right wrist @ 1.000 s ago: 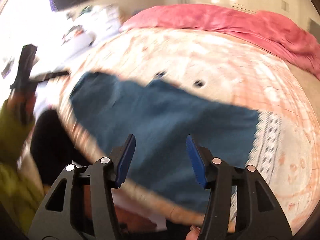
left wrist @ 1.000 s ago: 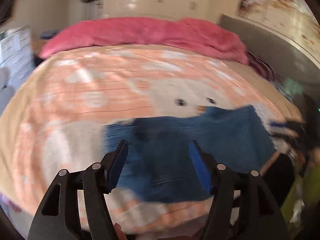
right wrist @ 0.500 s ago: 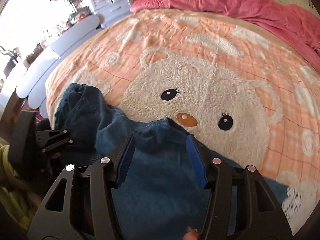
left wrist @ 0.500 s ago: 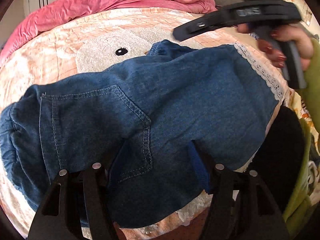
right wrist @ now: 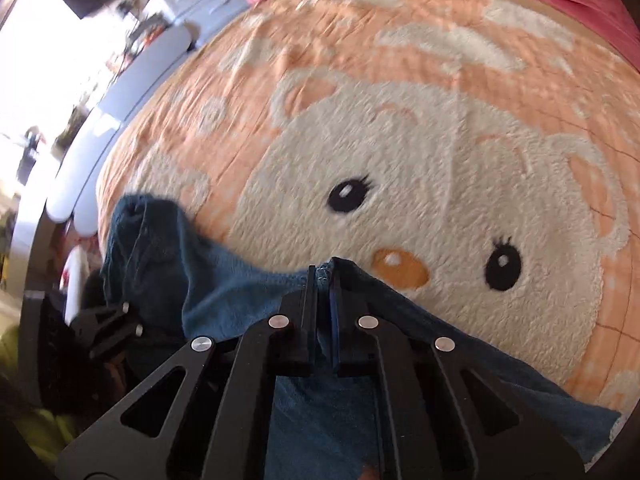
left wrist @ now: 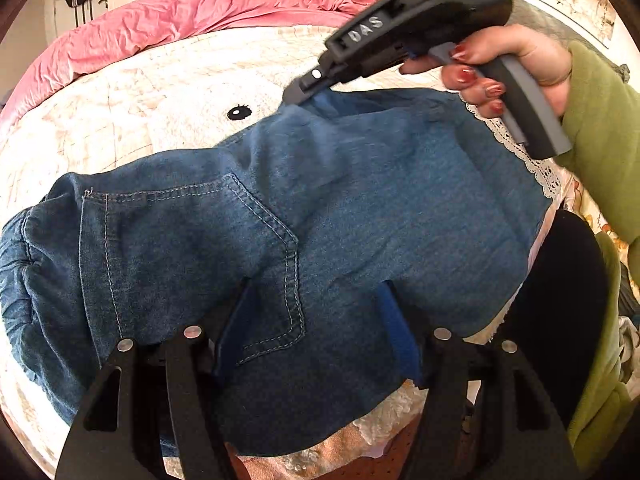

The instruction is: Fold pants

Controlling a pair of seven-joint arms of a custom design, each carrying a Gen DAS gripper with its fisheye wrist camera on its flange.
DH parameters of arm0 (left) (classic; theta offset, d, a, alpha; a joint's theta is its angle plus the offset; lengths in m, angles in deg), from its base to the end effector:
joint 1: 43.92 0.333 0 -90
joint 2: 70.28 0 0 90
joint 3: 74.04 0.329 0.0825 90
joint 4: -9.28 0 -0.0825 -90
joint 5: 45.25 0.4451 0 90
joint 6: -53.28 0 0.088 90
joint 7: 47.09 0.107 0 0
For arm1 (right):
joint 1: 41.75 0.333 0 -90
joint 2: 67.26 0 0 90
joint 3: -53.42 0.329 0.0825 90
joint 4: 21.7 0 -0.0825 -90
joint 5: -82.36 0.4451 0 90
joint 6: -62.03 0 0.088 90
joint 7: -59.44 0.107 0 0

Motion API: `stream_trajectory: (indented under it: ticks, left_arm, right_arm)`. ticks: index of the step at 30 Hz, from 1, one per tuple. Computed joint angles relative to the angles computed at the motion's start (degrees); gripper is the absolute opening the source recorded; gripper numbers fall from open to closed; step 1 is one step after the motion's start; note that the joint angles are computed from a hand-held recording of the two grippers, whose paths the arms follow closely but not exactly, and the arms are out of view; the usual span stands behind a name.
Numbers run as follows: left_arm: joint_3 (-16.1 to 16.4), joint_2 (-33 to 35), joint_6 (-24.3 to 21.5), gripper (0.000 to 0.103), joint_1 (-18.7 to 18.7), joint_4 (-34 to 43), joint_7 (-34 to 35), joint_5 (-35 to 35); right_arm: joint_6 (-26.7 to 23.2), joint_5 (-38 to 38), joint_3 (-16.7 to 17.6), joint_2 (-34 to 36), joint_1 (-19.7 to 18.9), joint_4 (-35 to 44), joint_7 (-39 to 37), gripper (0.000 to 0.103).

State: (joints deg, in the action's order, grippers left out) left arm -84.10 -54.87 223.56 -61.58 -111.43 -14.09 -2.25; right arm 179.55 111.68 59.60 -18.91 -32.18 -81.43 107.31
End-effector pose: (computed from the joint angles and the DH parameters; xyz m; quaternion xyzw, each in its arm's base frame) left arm 0.5595 -0.3432 0.3175 -0.6104 0.7256 -0.2751 0.1589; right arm 0.8256 0.2270 0.3503 -0.8821 0.3768 0.0731 0.2732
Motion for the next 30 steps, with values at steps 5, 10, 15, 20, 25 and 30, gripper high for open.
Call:
stream_trajectory:
  ticks: [5,10,15,20,25,30]
  left_arm:
    - [0.7,0.2,-0.2,0.063,-0.5,0.1,-1.2,1.5]
    - [-0.7,-1.6,-0.6,0.065,0.2,-0.6,-1.6,-0.7]
    - [1.5,-5.4,4.9,0.077,-0.2,-0.1,-6.0,3.6]
    - [-8.3,2.6,-1.3,0.079,8.9,10.6,12.2,-17.4]
    - [-7.7,12.2,-9.2,0.074,8.4,22.6,15.9,-25.5]
    - [-10.9,19.6,-13.0,0.055,11.4,29.2,20.9,-34.3]
  right_arm:
    - [1.7,-1.6,-0.9,4.0,1.6,3.1,3.5,0.003]
    - [9.6,9.4,3.8,-3.7,-5.3,-8.4,0.1,0.042]
    - [19.1,21.7,2.9,-15.9,-11.6,-23.2,-8.5,0.059]
    - [26.9,17.3,-3.3,-18.8,-11.1,-27.6,-3.4,0.06]
    - [19.4,15.8,-3.6,-13.7,-14.3,-22.1,0.9,0.06]
    - [11.5,16.8,-1.4,-6.1,-16.7,-12.5,2.8,0.06]
